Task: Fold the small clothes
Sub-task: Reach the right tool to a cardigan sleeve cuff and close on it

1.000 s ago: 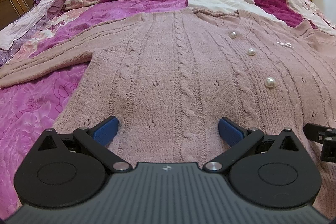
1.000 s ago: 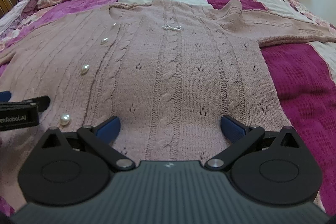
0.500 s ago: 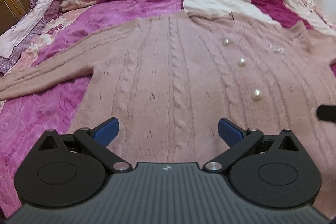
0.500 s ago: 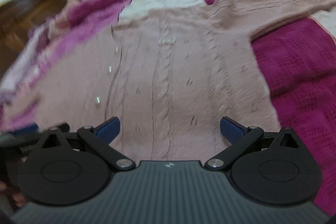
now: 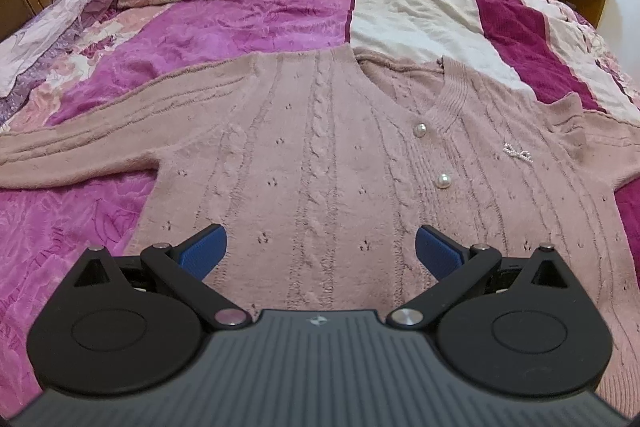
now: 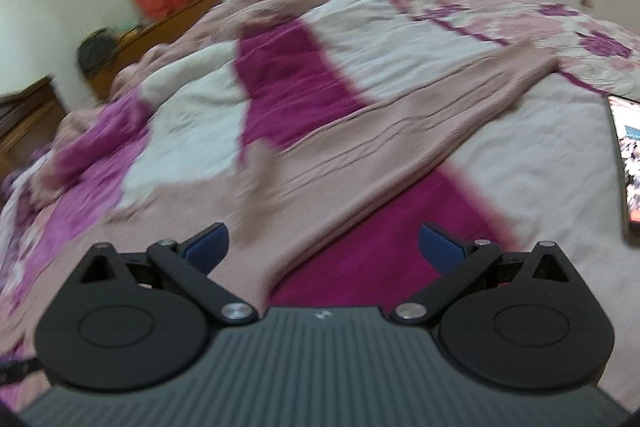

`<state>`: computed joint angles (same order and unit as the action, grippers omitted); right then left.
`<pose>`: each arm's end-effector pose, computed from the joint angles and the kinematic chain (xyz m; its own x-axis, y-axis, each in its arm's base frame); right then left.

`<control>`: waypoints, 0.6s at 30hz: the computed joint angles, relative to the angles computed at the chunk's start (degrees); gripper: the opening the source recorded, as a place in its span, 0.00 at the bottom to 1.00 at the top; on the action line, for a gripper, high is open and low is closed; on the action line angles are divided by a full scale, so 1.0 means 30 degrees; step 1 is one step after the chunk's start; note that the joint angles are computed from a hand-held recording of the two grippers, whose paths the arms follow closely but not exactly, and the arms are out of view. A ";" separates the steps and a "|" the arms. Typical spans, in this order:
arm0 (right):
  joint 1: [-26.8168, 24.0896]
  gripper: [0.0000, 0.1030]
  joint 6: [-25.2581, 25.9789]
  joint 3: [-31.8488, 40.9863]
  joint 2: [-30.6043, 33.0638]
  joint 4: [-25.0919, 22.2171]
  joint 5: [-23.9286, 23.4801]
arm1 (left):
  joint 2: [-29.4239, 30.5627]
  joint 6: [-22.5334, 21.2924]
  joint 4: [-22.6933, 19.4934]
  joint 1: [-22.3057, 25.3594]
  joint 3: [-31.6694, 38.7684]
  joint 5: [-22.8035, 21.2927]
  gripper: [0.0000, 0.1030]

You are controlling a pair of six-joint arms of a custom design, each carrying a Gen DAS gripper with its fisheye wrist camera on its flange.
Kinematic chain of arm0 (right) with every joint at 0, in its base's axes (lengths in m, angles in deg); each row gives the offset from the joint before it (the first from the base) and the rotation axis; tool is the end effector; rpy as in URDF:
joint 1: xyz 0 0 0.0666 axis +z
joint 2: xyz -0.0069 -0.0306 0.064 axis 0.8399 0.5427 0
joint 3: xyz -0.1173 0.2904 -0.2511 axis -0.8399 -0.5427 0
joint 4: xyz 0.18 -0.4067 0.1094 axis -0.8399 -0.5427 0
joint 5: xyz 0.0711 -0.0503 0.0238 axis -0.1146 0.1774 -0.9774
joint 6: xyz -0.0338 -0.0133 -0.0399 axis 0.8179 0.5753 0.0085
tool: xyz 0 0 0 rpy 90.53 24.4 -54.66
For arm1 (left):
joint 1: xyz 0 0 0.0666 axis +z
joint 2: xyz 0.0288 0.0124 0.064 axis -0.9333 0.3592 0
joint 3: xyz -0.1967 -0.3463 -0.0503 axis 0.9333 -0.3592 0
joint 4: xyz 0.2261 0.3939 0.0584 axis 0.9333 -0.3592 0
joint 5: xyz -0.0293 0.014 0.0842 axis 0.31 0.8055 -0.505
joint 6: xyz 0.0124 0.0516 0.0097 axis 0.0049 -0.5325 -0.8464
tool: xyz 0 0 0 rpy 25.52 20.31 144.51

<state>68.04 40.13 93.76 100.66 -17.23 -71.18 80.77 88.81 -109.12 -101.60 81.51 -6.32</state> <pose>0.3637 0.0593 0.4709 -0.4339 0.5128 -0.7408 0.3897 0.8481 0.3589 0.3661 -0.2223 0.4943 -0.7147 0.0529 -0.6975 0.0969 0.9950 -0.0239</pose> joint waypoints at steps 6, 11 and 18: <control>-0.3164 1.00 0.0914 0.0011 0.1529 0.1369 -0.1108 | 0.0905 0.0134 -0.0411 0.0024 0.0182 -0.0274 1.00; -0.4875 1.00 0.0587 0.0180 0.2749 0.2699 -0.1820 | 0.1598 0.0093 -0.0765 0.0107 0.0314 -0.0442 1.00; -0.6161 1.00 0.0138 0.0356 0.4247 0.5033 -0.2272 | 0.2136 -0.0134 -0.0759 0.0020 0.0384 -0.0906 1.00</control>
<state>49.56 40.55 94.83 113.40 -2.13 -77.99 87.18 88.41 -111.39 -101.54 82.67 -9.03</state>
